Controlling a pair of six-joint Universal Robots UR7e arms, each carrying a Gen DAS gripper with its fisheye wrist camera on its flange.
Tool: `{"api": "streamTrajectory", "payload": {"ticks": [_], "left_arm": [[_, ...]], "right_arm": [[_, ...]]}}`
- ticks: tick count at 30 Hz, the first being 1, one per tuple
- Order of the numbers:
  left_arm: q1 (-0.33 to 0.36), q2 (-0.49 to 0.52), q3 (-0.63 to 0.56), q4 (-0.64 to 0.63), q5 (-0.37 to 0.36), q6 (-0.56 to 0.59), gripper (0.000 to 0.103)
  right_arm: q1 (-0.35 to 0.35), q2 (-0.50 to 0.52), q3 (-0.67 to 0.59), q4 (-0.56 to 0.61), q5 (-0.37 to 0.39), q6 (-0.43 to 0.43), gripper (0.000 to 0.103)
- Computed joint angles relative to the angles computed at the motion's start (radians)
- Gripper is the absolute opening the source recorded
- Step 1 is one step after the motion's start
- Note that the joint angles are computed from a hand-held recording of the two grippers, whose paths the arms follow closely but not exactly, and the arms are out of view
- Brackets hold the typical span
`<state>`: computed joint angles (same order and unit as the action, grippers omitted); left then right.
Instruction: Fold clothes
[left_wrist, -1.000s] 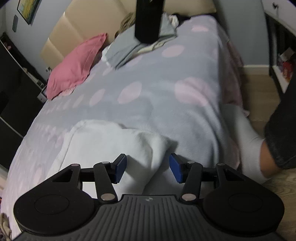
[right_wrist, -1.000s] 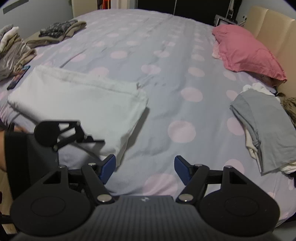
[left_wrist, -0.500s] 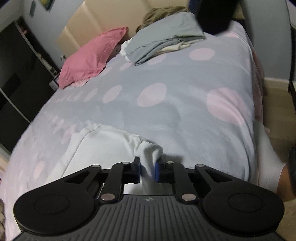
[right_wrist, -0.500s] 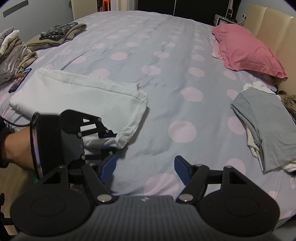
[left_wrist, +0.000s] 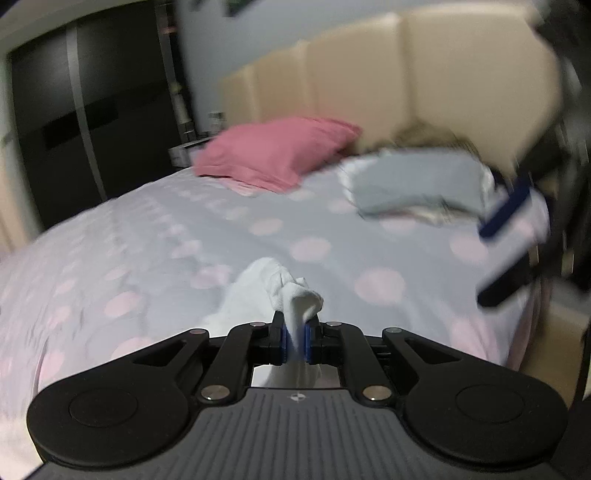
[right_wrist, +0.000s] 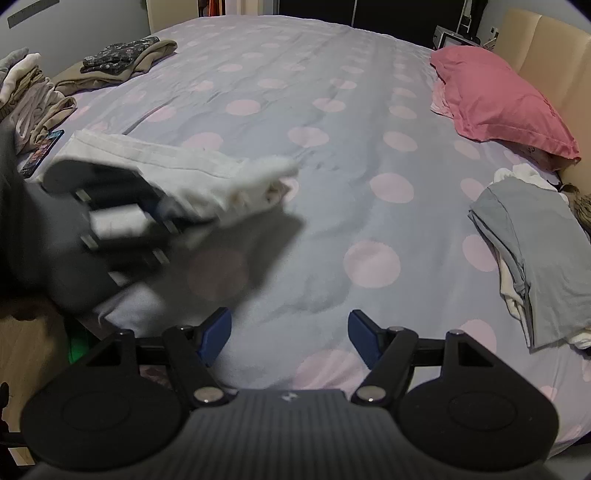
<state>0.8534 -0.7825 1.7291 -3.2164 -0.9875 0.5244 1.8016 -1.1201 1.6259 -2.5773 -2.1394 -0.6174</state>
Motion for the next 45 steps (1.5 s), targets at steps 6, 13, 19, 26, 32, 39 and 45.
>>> {"api": "streamTrajectory", "payload": {"ticks": [6, 13, 19, 26, 32, 39, 45], "left_arm": [[0.03, -0.104, -0.003, 0.047, -0.022, -0.189, 0.006], [0.09, -0.209, -0.004, 0.109, -0.06, -0.356, 0.006], [0.122, -0.238, 0.027, 0.075, -0.113, -0.335, 0.006], [0.121, -0.234, 0.07, 0.006, -0.171, -0.247, 0.006], [0.127, -0.236, 0.086, 0.017, -0.239, -0.117, 0.006], [0.127, -0.226, 0.094, 0.012, -0.27, -0.051, 0.006], [0.118, -0.247, 0.123, -0.019, -0.258, -0.075, 0.006]], "right_arm": [[0.021, 0.037, -0.034, 0.009, -0.019, -0.003, 0.072], [0.048, 0.102, -0.097, 0.024, 0.02, -0.021, 0.072], [0.039, 0.218, -0.262, 0.05, 0.236, 0.209, 0.072], [0.038, 0.382, -0.507, 0.139, 0.355, 0.719, 0.078], [0.026, 0.457, -0.608, 0.237, 0.355, 0.938, 0.078], [0.07, 0.51, -0.689, 0.291, 0.185, 0.781, 0.029], [0.083, 0.504, -0.686, 0.299, 0.188, 0.698, 0.02]]}}
